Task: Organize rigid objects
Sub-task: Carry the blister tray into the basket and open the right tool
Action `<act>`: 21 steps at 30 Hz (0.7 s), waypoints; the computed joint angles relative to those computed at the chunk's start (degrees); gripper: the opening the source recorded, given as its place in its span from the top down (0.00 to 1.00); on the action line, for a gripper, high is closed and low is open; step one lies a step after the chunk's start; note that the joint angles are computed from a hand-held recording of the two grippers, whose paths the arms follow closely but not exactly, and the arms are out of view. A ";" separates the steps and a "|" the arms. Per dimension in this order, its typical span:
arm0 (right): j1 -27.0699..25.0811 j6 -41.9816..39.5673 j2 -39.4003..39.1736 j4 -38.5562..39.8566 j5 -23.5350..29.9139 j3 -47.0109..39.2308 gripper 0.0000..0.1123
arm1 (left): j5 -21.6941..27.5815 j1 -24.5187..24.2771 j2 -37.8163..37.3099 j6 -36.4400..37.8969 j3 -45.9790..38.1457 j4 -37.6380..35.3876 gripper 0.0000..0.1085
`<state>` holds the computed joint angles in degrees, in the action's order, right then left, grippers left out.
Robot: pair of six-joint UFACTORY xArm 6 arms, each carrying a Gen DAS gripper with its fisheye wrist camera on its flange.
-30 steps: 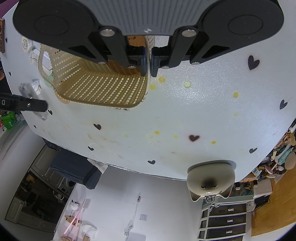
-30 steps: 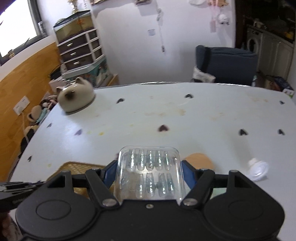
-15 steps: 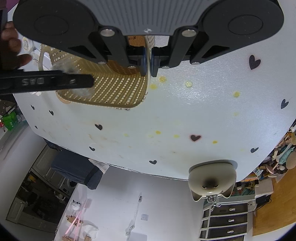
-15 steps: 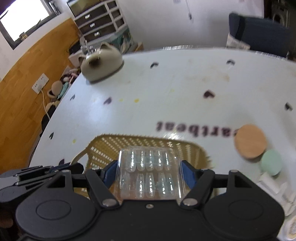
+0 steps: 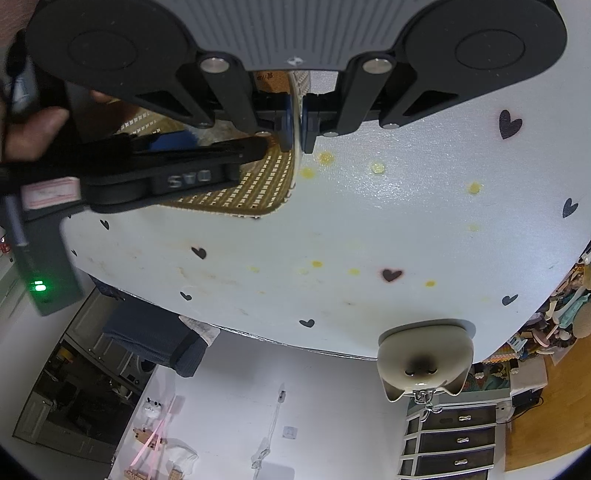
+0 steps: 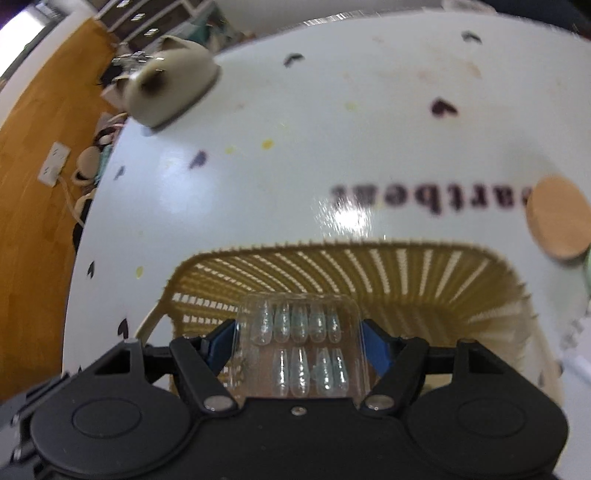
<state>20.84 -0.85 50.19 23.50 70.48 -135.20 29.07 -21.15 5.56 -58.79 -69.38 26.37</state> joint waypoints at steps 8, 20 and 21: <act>1.86 4.66 1.71 -1.48 -1.36 -1.39 0.32 | -0.67 0.12 -0.13 -0.09 0.34 -0.06 0.96; 0.75 3.17 -0.19 -0.36 -0.76 0.97 0.28 | -0.67 0.06 -0.30 -0.11 0.56 0.31 0.96; 0.66 2.80 -0.78 -0.27 -1.10 1.86 0.28 | -0.69 0.07 -0.36 -0.11 0.64 0.32 0.96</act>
